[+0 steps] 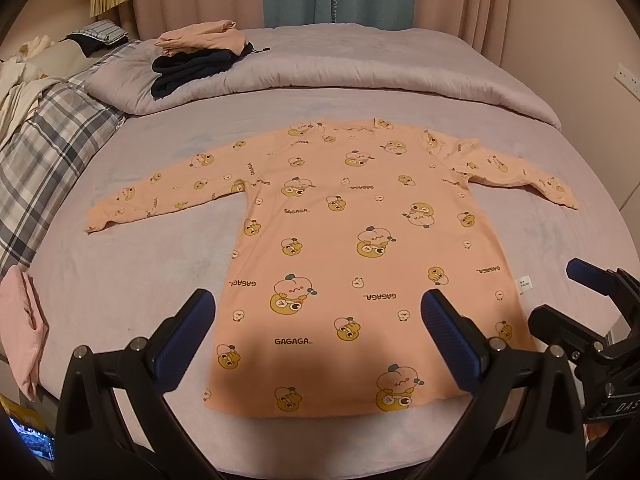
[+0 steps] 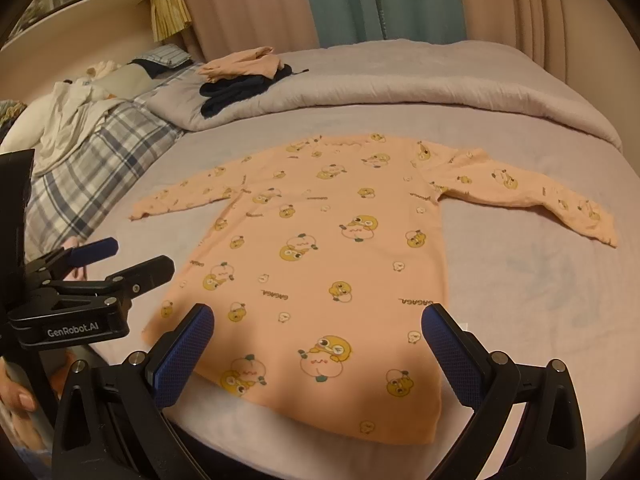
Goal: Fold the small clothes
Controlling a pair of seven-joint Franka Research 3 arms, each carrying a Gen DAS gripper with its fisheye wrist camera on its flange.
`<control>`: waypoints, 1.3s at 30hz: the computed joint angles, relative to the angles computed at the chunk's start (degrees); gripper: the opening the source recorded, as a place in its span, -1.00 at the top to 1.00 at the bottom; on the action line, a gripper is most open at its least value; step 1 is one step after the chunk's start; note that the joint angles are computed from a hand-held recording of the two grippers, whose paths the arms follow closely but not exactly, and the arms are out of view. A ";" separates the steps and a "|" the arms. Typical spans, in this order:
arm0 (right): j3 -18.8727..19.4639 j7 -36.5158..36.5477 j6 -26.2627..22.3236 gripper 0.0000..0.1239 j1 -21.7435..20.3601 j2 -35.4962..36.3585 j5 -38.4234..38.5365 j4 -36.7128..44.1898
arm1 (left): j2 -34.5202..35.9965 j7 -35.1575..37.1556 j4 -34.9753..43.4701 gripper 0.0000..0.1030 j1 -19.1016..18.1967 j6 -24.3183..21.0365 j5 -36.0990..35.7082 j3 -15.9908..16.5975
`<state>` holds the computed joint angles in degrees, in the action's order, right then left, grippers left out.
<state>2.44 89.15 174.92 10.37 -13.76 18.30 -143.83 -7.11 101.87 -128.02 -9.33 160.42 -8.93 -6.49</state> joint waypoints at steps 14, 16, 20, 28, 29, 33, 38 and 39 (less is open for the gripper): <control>-0.29 -0.57 0.45 -0.66 0.37 -0.22 0.63 -0.35 | -0.24 -0.08 -0.35 -1.00 -0.08 0.14 0.25 -0.05; -0.47 -0.77 0.42 -0.66 0.53 -0.22 0.81 -0.33 | -0.23 -0.26 -0.36 -1.00 -0.08 0.17 0.40 -0.06; -0.11 -0.41 0.35 -0.66 0.13 -0.23 0.49 -0.32 | -0.25 -0.14 -0.37 -1.00 -0.13 0.10 0.38 0.02; -0.05 -0.25 0.40 -0.66 0.01 -0.21 0.29 -0.38 | -0.45 -0.34 -0.83 -1.00 -0.37 0.18 0.63 -0.08; 0.05 -0.14 0.39 -0.66 -0.15 -0.23 0.09 -0.43 | -0.50 -0.62 -0.96 -1.00 -0.35 0.29 0.82 -0.17; 0.07 -0.02 0.53 -0.66 -0.13 -0.33 -0.13 -0.71 | -0.47 -0.40 -0.85 -1.00 -0.39 0.24 0.78 -0.03; 0.21 0.25 0.46 -0.66 -0.34 -0.35 -0.44 -0.70 | -0.32 -0.25 -0.86 -1.00 -0.40 0.41 0.73 0.00; 0.16 0.25 0.50 -0.66 -0.24 -0.33 -0.38 -0.68 | -0.32 -0.19 -0.85 -1.00 -0.41 0.40 0.63 0.01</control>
<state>2.60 89.40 175.42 10.13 -14.09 17.92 -144.50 -7.43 101.68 -128.87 -9.74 160.82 -8.30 -6.48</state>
